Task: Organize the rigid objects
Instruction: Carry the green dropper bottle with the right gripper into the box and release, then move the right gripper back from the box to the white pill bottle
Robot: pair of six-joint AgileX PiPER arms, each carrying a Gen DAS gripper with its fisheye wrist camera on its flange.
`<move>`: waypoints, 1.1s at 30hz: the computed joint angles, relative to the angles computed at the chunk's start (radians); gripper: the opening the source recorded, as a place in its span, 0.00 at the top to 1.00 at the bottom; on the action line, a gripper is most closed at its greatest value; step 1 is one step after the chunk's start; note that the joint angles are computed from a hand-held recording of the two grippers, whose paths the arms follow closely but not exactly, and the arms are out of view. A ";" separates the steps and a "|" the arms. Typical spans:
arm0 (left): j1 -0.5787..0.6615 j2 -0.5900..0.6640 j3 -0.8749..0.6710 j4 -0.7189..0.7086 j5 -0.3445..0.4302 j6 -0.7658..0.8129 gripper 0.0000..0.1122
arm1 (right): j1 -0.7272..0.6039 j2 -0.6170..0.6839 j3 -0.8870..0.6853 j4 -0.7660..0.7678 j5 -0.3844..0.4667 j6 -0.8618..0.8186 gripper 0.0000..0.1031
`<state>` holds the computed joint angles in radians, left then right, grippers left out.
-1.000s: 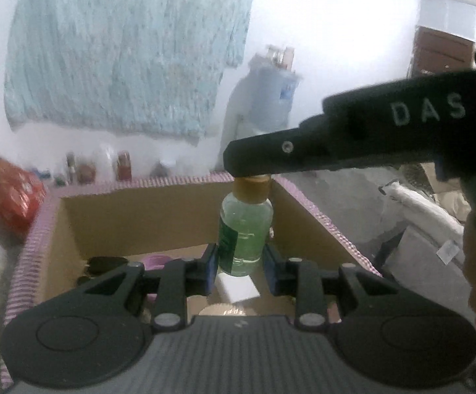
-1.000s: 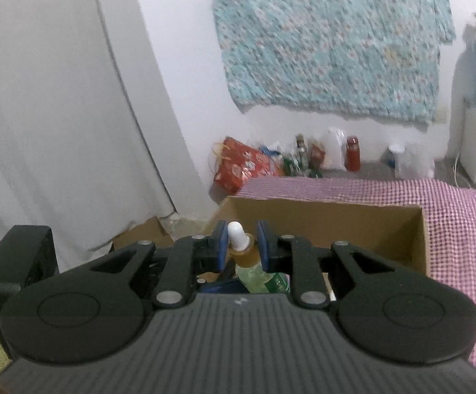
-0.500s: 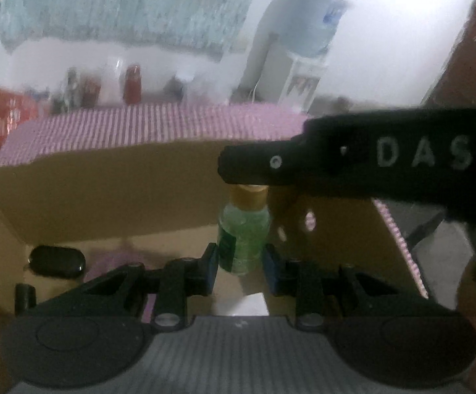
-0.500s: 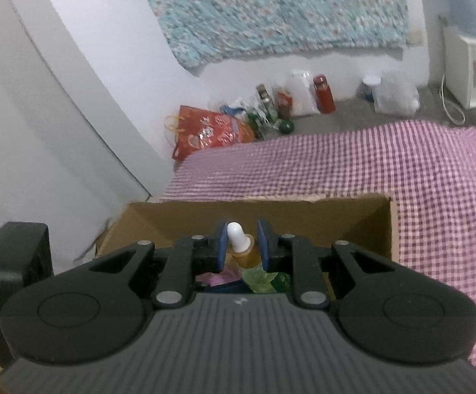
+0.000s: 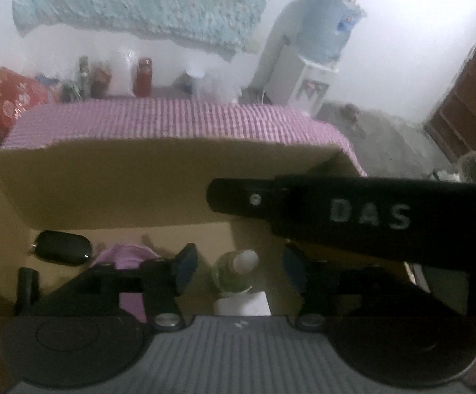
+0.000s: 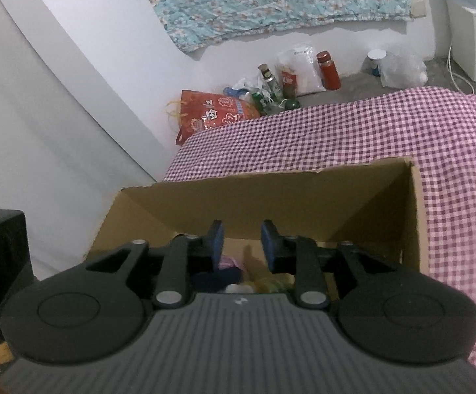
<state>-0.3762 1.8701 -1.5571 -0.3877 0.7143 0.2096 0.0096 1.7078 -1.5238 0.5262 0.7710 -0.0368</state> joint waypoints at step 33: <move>0.891 -0.901 0.966 -0.724 0.347 1.209 0.09 | 1.027 -0.587 0.439 -1.232 0.011 1.610 0.12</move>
